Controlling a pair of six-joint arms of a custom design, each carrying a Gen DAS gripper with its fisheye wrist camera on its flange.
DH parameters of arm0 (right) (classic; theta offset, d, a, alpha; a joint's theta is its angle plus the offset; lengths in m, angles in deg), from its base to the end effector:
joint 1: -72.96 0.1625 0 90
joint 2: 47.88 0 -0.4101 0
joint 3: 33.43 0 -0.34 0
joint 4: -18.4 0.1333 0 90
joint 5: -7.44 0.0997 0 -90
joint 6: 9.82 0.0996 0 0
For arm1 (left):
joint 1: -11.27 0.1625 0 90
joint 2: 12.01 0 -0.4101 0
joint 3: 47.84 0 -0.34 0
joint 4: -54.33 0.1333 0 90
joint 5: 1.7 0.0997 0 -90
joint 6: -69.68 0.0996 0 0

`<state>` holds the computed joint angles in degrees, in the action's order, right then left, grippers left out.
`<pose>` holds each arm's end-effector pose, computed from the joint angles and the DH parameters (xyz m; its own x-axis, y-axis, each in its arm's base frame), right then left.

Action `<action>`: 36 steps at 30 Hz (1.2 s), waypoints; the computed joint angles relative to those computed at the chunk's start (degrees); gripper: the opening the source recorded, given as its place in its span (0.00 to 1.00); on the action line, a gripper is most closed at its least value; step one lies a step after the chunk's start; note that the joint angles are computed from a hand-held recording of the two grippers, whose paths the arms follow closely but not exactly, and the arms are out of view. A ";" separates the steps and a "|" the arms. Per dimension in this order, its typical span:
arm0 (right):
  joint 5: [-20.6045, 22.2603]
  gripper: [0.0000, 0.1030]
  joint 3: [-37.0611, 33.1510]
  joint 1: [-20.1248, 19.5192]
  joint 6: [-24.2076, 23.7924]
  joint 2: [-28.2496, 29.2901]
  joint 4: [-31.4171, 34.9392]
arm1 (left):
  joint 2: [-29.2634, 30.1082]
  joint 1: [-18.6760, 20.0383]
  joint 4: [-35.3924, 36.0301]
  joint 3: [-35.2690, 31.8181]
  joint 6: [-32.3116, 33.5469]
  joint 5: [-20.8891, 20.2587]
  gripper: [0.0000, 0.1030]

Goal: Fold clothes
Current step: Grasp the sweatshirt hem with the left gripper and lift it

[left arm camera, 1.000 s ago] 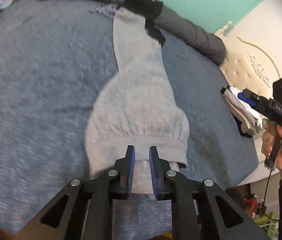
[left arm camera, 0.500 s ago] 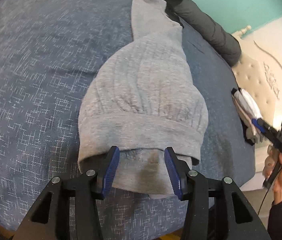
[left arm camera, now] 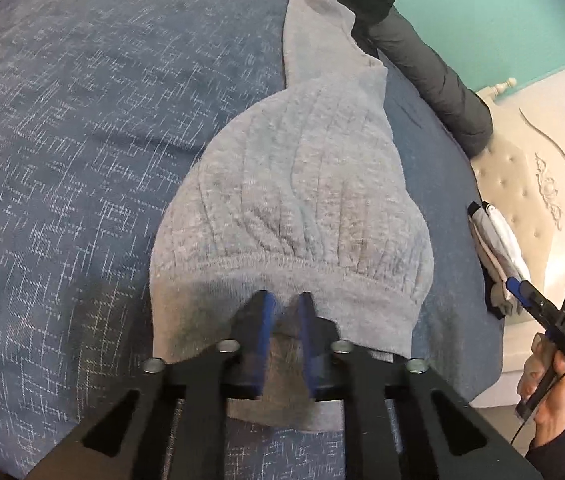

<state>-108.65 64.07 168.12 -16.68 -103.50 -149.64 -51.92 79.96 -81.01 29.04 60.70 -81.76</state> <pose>0.1447 -0.6074 0.2606 -0.9026 0.0803 0.4230 -0.1817 0.8196 -0.5434 -0.1139 -0.7060 0.1386 -0.9715 0.1866 -0.1460 0.2105 0.9626 -0.1704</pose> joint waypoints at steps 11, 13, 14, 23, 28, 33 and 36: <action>0.90 0.45 0.45 -0.35 0.40 0.32 -0.59 | -3.70 -1.08 1.08 -1.14 5.59 2.51 0.00; 1.18 0.45 0.50 -0.33 0.46 0.45 -0.67 | -3.74 -0.73 2.78 -2.39 5.13 4.35 0.01; 1.29 0.45 0.53 -0.31 0.47 0.51 -0.70 | -3.74 -0.40 3.41 -2.98 4.77 5.05 0.02; 1.28 0.45 0.99 -0.18 0.32 0.28 -0.58 | -1.17 2.56 8.28 -6.08 3.68 4.85 0.44; 1.33 0.45 1.68 -0.42 0.44 -0.27 -0.99 | -0.75 3.59 7.21 -5.15 4.02 0.69 0.29; 1.42 0.45 3.20 -0.87 0.38 -1.39 -1.85 | -1.41 1.84 6.71 -4.03 5.69 -0.35 0.12; 1.37 0.45 4.31 -1.08 0.63 -2.24 -2.63 | -2.44 0.24 5.33 -3.15 6.17 -3.32 0.12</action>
